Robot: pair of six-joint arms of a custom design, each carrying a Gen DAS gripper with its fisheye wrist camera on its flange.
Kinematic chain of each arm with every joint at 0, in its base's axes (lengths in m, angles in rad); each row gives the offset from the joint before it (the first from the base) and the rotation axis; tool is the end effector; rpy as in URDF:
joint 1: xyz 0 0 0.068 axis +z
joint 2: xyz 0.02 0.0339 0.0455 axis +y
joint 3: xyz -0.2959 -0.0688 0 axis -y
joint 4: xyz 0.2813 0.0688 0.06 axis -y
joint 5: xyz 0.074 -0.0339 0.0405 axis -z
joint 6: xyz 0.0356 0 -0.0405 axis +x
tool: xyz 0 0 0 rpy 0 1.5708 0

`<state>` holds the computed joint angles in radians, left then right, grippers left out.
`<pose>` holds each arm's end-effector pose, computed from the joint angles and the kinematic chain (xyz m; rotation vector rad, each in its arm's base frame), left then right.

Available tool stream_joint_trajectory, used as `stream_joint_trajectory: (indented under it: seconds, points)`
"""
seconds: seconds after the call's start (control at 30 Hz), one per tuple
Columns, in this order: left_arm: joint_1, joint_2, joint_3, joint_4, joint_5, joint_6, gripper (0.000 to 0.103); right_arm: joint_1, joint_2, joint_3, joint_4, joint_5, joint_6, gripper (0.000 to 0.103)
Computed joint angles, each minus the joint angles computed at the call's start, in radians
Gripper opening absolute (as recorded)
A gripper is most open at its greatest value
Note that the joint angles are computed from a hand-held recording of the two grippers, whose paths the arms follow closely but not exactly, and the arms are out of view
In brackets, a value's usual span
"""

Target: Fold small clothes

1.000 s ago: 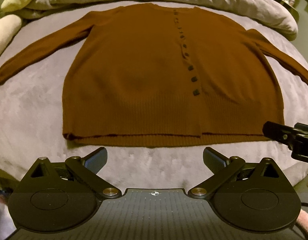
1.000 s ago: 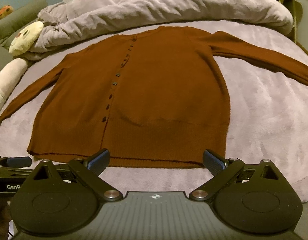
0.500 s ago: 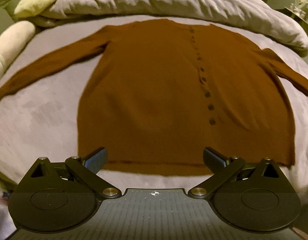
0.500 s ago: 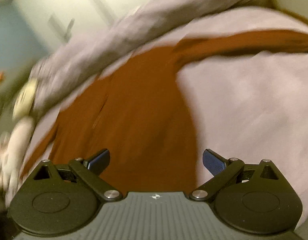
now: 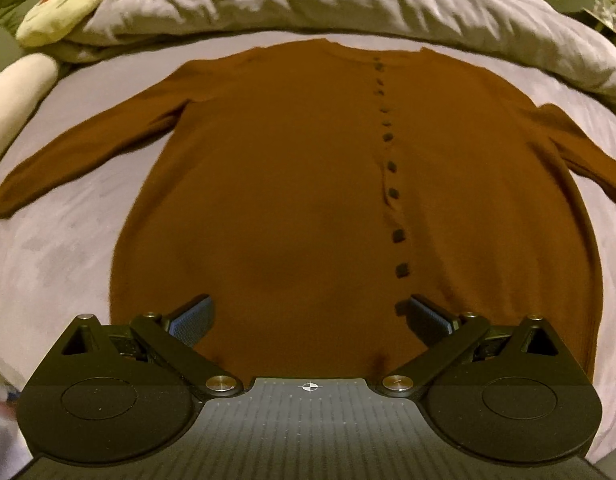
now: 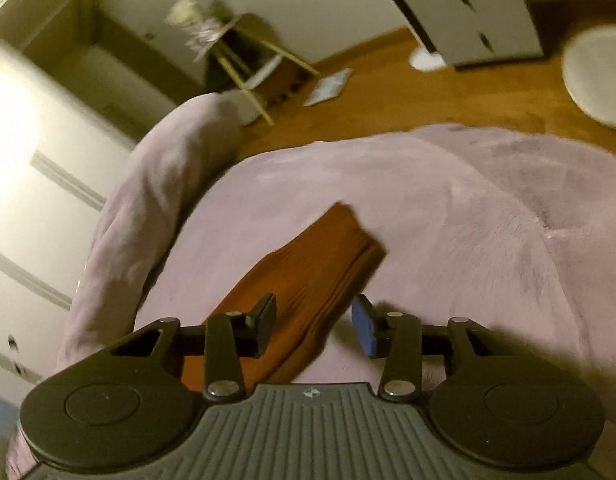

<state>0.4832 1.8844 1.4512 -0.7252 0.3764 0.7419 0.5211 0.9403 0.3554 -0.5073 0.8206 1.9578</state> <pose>0.3910 0.1904 0.2332 0.4366 2.5565 -0.0922 0.1504 0.0563 0.1600 1.6352 1.5133 0.1976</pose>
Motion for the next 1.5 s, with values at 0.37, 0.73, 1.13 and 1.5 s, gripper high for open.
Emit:
stream_joint_trajectory:
  seconds: [0.37, 0.73, 1.13, 1.5]
  points:
    - [-0.027, 0.039, 0.028, 0.008, -0.035, -0.024, 0.103, -0.173, 0.01, -0.023, 0.183, -0.05, -0.239, 0.006]
    - [0.015, 0.14, 0.183, -0.016, 0.03, -0.059, 0.103, 0.064, 0.44, 0.444, 0.13, 0.135, -0.603, 0.006]
    - [0.032, 0.294, 0.469, -0.175, 0.175, -0.119, 0.103, 0.241, 1.091, 1.109, 0.343, -0.118, -1.165, 0.02]
    - [-0.171, 0.471, 0.682, -0.563, 0.385, -0.062, 0.103, 0.247, 0.891, 0.652, 0.544, -0.16, -0.587, 0.036]
